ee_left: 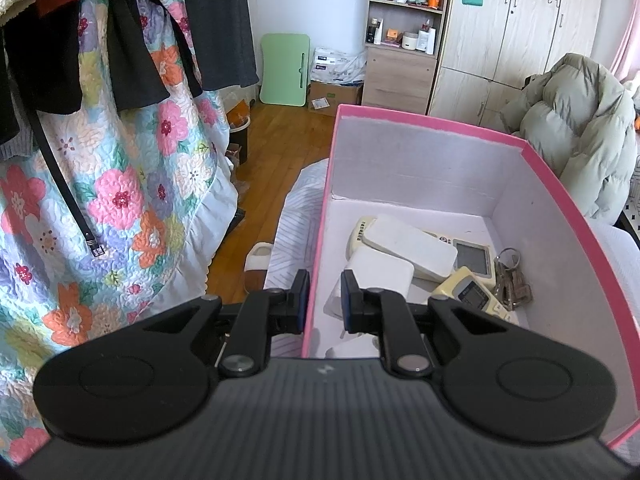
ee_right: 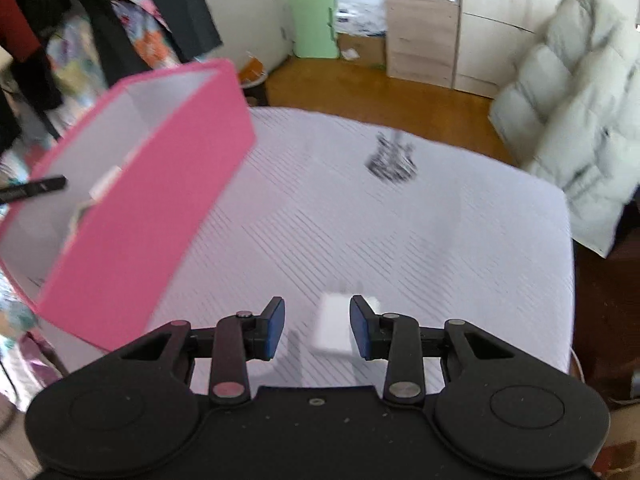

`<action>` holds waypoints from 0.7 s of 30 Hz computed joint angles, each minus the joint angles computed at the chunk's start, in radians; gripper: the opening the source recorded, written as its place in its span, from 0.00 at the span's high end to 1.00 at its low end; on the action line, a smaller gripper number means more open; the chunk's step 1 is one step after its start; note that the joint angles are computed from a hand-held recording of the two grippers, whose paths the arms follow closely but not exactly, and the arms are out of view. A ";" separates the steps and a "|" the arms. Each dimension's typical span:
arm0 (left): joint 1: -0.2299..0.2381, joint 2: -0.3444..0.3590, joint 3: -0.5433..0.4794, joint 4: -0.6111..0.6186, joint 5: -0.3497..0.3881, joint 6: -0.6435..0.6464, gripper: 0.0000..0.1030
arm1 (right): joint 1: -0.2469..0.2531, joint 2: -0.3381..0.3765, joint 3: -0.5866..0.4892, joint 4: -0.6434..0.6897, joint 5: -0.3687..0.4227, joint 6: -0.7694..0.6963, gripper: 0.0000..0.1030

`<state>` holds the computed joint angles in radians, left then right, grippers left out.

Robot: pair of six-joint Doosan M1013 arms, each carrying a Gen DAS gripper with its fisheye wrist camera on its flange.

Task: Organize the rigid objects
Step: 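Grasp the small white plug charger with the right tool, then carry the plug charger over the pink box and drop it in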

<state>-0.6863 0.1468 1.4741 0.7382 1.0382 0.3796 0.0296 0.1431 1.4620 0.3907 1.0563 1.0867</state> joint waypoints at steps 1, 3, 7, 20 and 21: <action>0.000 0.000 0.000 0.000 0.001 0.003 0.87 | 0.000 -0.003 0.007 -0.007 -0.008 0.000 0.55; 0.001 0.000 0.000 -0.005 0.001 0.006 0.87 | 0.001 -0.006 0.020 -0.023 -0.022 -0.007 0.52; 0.010 0.006 -0.016 -0.052 0.018 0.039 0.87 | 0.014 -0.001 0.030 -0.066 -0.049 -0.009 0.47; 0.018 0.027 -0.081 -0.140 0.122 0.213 0.97 | 0.031 0.010 0.063 -0.096 -0.120 0.052 0.53; 0.017 0.028 -0.083 -0.136 0.128 0.214 0.97 | 0.029 0.009 0.065 -0.082 -0.125 0.037 0.53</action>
<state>-0.6689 0.1750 1.3913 0.6022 1.1662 0.5940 0.0582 0.1519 1.5274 0.3090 0.9313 1.1235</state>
